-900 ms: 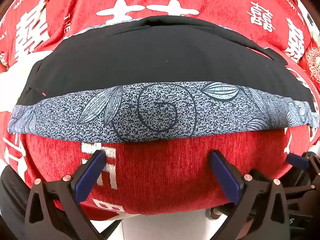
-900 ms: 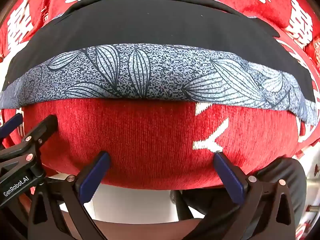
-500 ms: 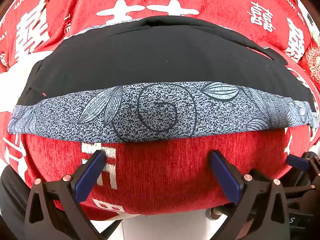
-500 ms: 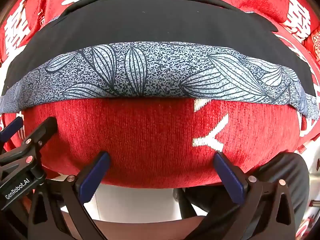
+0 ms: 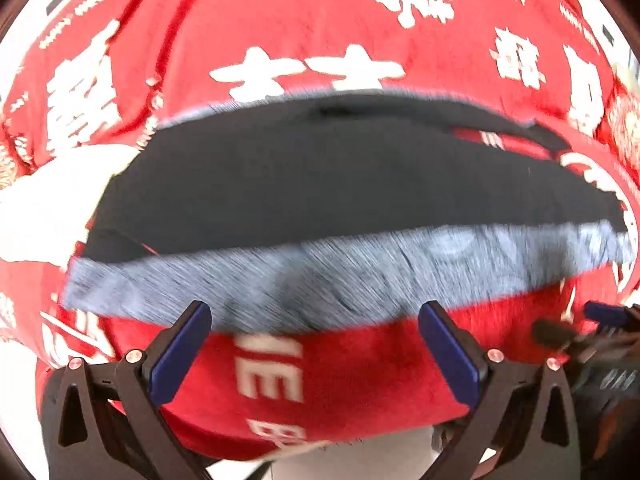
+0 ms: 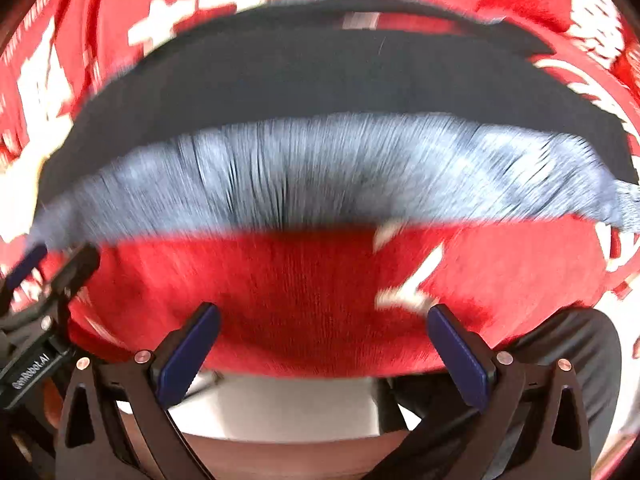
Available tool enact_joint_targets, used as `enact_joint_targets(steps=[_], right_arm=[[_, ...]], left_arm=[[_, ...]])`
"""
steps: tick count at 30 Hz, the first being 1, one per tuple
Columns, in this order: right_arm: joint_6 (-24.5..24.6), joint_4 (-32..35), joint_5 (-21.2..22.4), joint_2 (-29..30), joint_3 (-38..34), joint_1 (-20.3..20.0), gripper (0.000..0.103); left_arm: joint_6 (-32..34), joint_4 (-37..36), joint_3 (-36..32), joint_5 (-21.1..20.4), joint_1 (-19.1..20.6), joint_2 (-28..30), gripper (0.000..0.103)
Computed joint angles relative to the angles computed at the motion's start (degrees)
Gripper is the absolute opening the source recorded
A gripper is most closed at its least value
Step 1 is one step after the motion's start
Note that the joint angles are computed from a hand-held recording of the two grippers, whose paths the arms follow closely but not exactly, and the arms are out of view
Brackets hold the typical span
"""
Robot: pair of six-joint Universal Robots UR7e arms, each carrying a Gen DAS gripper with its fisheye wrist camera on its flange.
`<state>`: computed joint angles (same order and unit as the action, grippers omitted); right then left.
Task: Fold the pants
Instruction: 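Lower both grippers onto the waistband of the black pants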
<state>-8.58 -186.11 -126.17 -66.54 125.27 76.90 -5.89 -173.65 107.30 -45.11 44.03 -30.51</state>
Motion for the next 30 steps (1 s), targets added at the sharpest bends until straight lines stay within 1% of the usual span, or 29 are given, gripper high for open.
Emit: enact_joint_targets(steps=[2, 3, 4, 5, 6, 7, 9, 11, 12, 13, 14, 15, 16, 17, 18, 19, 21, 22, 23, 24, 25, 26, 27, 28, 29, 30], right_arm=[[-3.0, -8.2, 0.6, 0.0, 0.3, 2.0, 0.103], [-5.6, -13.4, 0.0, 1.2, 0.0, 3.1, 0.103], [-8.6, -16.1, -1.0, 2.3, -1.2, 4.6, 0.103], [-11.4, -16.5, -1.8, 3.3, -2.9, 5.4, 0.103], [-13.2, -14.4, -3.1, 4.9, -5.2, 6.3, 0.103], [-12.9, -10.5, -4.0, 5.8, -7.3, 6.7, 0.103], [-11.1, -5.1, -3.3, 7.8, -10.5, 6.5, 0.103], [-10.8, -1.7, -1.6, 8.3, -12.0, 4.9, 0.103], [-9.9, 0.1, -2.5, 9.4, -13.0, 4.6, 0.103], [-10.2, -0.2, -3.2, 9.6, -12.6, 3.9, 0.103], [-12.3, -2.9, -3.7, 10.6, -12.4, 4.0, 0.103], [-15.5, -6.2, -3.9, 11.0, -11.6, 4.1, 0.103], [-17.0, -7.1, -3.7, 10.4, -10.5, 3.7, 0.103], [-17.2, -7.3, -3.3, 9.6, -9.6, 3.4, 0.103], [-16.5, -7.4, -3.3, 8.9, -8.9, 2.9, 0.103], [-13.7, -5.9, -3.3, 7.4, -8.3, 2.0, 0.103], [-8.8, -3.0, -1.5, 4.7, -7.4, 0.4, 0.103], [-7.3, -0.9, -2.0, 4.3, -7.9, 0.6, 0.103], [-6.6, 2.0, -2.7, 3.9, -8.4, 0.8, 0.103], [-6.1, 6.5, -4.6, 3.8, -9.6, 1.5, 0.103], [-4.6, 11.4, -6.3, 3.9, -10.9, 2.4, 0.103], [-2.9, 15.7, -6.8, 3.2, -11.8, 2.9, 0.103], [-1.0, 17.7, -5.2, 2.4, -12.3, 3.3, 0.103], [0.4, 17.3, -1.7, 1.1, -12.3, 3.7, 0.103], [1.4, 15.5, 1.9, -0.1, -12.4, 4.4, 0.103], [1.3, 12.7, 3.1, -0.3, -12.4, 5.4, 0.103]], left_arm=[[0.8, -0.4, -0.9, -0.8, 1.3, -1.7, 0.103], [1.3, 0.3, -1.9, -1.2, 2.1, -2.1, 0.103], [2.1, 0.9, -3.3, -0.9, 2.9, -2.1, 0.103], [2.9, 1.3, -4.8, -0.1, 3.6, -1.5, 0.103], [3.5, 2.4, -6.4, 0.9, 4.5, -1.1, 0.103], [3.7, 3.1, -7.2, 1.4, 5.3, -1.0, 0.103], [2.2, 7.5, -10.3, 2.2, 6.9, -0.3, 0.103], [-1.1, 12.8, -11.9, 2.4, 8.7, -0.6, 0.103], [-3.5, 16.2, -12.7, 3.2, 9.6, -0.6, 0.103], [-4.8, 18.0, -12.8, 3.3, 10.3, -0.8, 0.103], [-4.9, 18.0, -12.3, 2.1, 11.3, -1.3, 0.103], [-4.1, 15.5, -11.1, -0.6, 12.3, -2.2, 0.103], [-3.9, 14.4, -10.4, -1.6, 12.9, -2.8, 0.103], [-3.8, 13.8, -9.9, -2.3, 13.1, -3.2, 0.103], [-3.5, 13.5, -9.6, -2.5, 13.1, -3.3, 0.103], [-3.5, 13.7, -9.6, -2.0, 12.8, -3.1, 0.103], [-3.4, 13.8, -10.0, -0.9, 12.3, -2.7, 0.103], [-3.0, 13.4, -9.9, -0.5, 12.2, -2.5, 0.103], [-3.0, 13.2, -9.9, -0.3, 12.1, -2.4, 0.103], [-3.1, 13.8, -10.6, -0.4, 12.2, -2.2, 0.103], [-3.1, 13.8, -10.6, -0.5, 12.2, -2.3, 0.103], [-2.8, 14.1, -10.9, -0.7, 12.3, -2.2, 0.103], [-2.6, 14.2, -11.1, -0.9, 12.4, -2.4, 0.103], [-2.6, 14.0, -10.9, -1.0, 12.4, -2.5, 0.103], [-2.5, 14.1, -10.9, -1.0, 12.5, -2.5, 0.103], [-2.7, 14.1, -10.9, -1.0, 12.5, -2.6, 0.103]])
